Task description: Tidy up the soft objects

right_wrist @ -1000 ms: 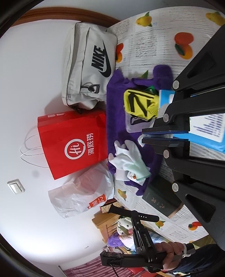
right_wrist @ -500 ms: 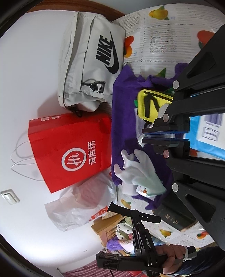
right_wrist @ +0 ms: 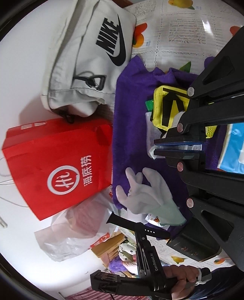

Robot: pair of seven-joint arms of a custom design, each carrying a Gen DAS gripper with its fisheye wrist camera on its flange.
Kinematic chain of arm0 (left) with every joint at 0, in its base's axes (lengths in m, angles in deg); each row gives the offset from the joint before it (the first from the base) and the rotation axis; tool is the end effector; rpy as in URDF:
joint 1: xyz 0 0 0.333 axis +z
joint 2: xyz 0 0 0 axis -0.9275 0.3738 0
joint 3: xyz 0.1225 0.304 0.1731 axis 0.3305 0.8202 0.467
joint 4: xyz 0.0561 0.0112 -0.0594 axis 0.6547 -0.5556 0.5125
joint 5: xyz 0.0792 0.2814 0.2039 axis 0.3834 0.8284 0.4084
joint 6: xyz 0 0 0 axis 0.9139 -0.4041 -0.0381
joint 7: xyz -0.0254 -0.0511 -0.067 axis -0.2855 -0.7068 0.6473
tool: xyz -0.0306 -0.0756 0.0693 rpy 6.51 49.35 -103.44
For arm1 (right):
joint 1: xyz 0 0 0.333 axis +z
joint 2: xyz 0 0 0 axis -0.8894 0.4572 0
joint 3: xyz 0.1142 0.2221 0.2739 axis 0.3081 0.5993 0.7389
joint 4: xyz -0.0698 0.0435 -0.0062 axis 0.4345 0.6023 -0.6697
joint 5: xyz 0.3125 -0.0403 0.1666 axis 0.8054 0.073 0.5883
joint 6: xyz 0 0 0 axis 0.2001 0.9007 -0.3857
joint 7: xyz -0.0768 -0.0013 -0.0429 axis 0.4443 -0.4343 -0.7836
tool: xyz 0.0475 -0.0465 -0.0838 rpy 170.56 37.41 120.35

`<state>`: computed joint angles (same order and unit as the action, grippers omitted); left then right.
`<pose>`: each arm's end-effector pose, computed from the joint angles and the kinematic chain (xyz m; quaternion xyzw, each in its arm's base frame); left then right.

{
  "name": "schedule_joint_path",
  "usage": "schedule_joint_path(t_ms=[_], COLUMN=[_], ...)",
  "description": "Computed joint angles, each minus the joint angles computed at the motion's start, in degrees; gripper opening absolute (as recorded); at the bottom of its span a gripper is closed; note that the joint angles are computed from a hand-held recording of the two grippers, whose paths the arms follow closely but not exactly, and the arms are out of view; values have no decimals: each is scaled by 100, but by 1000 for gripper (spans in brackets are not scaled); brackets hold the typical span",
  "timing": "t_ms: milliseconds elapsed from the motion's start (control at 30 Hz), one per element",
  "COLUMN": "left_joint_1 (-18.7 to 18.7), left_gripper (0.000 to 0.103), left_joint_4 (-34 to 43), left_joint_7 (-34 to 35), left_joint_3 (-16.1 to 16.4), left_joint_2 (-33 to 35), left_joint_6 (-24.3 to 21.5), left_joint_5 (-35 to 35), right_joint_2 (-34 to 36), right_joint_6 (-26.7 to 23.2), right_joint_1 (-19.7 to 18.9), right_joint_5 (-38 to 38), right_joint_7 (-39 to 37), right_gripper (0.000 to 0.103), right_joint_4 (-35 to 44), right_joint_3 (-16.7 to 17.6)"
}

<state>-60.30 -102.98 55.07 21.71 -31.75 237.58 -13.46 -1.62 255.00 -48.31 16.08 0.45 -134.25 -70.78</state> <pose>0.6775 -0.0728 0.3796 -0.6865 0.6562 -0.2573 0.1787 0.6982 0.2552 0.3554 -0.7489 0.5368 -0.0984 0.3758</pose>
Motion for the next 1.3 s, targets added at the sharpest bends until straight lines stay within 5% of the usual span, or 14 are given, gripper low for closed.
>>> schedule_joint_path(t_ms=[467, 633, 700, 900, 1100, 1300], left_joint_1=[130, 119, -22, -149, -37, -500], left_gripper=[4, 8, 28, 34, 39, 39], left_joint_4=[310, 239, 211, -47, -660, -1511], left_joint_7=[185, 173, 60, -251, -466, -1062], left_joint_3=[-190, -125, 50, 306, 303, 971], left_joint_2=[319, 239, 159, -138, -621, -1316], left_joint_6=[-390, -279, -289, -145, 173, 712], left_joint_5=[-342, -323, -228, -8, 90, 745], right_joint_2=[424, 319, 230, -31, -528, -956], right_joint_6=[-679, -393, -40, 223, 873, 1813], right_joint_1=[314, 231, 275, 275, -43, -1150], right_joint_5=[-632, -600, -563, -503, -137, 213], right_joint_7=[864, 718, 615, 557, 155, -359], right_gripper=[7, 38, 51, 52, 52, 52], right_joint_4=[621, 427, 244, -111, -913, -1956], right_joint_3=[-527, -330, -297, -243, 314, 1892])
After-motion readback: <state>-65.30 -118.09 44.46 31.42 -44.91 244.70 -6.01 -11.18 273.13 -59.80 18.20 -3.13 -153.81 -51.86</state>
